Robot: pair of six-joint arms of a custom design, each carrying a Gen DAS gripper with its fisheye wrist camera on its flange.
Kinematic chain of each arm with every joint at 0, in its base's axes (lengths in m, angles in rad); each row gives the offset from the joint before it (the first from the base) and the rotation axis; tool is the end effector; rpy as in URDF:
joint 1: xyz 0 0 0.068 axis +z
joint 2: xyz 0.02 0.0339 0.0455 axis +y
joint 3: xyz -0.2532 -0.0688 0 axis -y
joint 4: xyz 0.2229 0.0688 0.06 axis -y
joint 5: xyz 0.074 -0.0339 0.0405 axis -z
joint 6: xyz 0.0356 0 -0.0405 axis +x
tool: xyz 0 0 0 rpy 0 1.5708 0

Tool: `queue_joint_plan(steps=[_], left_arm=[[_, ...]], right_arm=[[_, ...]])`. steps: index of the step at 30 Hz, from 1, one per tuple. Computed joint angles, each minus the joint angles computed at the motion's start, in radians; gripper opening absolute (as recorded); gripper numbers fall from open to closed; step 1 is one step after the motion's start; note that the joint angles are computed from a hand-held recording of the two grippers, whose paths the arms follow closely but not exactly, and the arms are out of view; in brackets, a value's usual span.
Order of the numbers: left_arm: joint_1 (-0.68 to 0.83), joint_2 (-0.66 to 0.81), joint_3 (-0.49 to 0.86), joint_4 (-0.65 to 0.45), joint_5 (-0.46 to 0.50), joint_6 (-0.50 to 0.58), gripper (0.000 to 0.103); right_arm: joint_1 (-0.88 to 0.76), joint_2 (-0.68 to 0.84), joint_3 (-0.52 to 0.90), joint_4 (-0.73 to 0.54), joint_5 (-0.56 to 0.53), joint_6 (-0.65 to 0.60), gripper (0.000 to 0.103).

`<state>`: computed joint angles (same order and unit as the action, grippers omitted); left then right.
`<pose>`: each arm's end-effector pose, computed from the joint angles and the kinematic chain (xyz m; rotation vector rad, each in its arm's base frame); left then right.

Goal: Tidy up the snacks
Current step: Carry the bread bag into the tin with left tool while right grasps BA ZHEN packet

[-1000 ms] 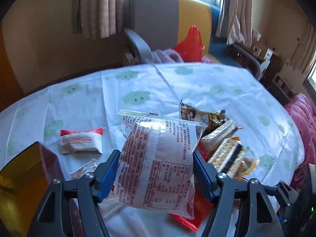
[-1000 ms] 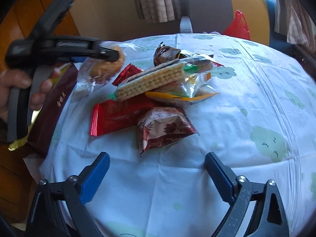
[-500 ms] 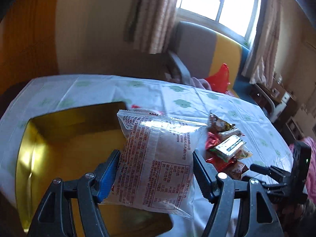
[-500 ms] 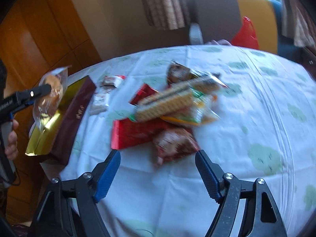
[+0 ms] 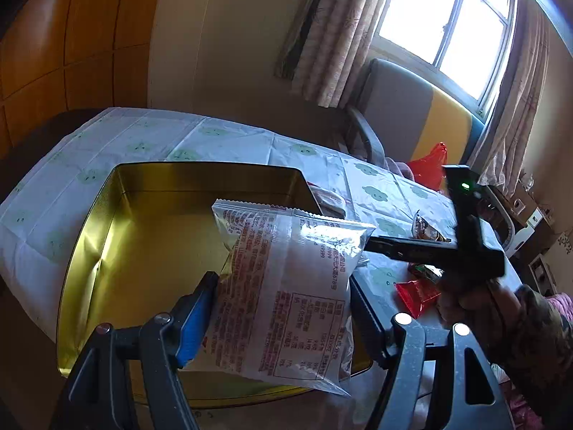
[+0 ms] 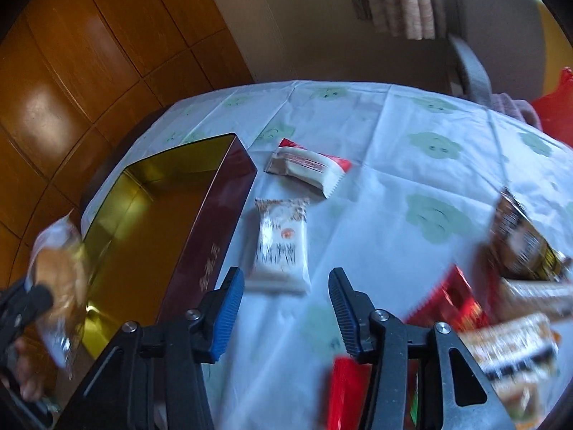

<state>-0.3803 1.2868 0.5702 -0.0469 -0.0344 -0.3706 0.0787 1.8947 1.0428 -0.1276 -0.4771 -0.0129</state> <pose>0.2193 -0.0864 0.1796 -0.0059 2.3579 -0.3315 0.3490 0.0439 0.1376 -0.2992 2.4869 0.6321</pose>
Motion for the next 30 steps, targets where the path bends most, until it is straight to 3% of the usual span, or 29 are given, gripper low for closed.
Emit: queue_joint_plan(steps=[8,10,11,15,25,30], left_arm=[[0.048,0.011,-0.017,0.007,0.028,-0.005,0.072],[0.059,0.021,-0.017,0.011,0.037,-0.011,0.072],[0.065,0.027,-0.015,0.012,0.041,-0.014,0.072],[0.061,0.046,0.0,0.008,0.027,-0.028,0.072],[0.078,0.146,0.104,-0.05,0.03,-0.086,0.072],[0.068,0.209,0.179,-0.068,0.011,-0.093,0.072]], right_arm=[[0.076,0.215,0.26,-0.102,0.07,-0.01,0.051],[0.103,0.218,0.279,-0.12,0.142,-0.054,0.033],[0.108,0.214,0.274,-0.126,0.148,-0.082,0.033],[0.12,0.119,0.141,-0.104,0.191,-0.185,0.032],[0.049,-0.228,-0.324,-0.014,0.12,-0.198,0.032],[0.029,-0.324,-0.512,0.11,0.127,-0.196,0.033]])
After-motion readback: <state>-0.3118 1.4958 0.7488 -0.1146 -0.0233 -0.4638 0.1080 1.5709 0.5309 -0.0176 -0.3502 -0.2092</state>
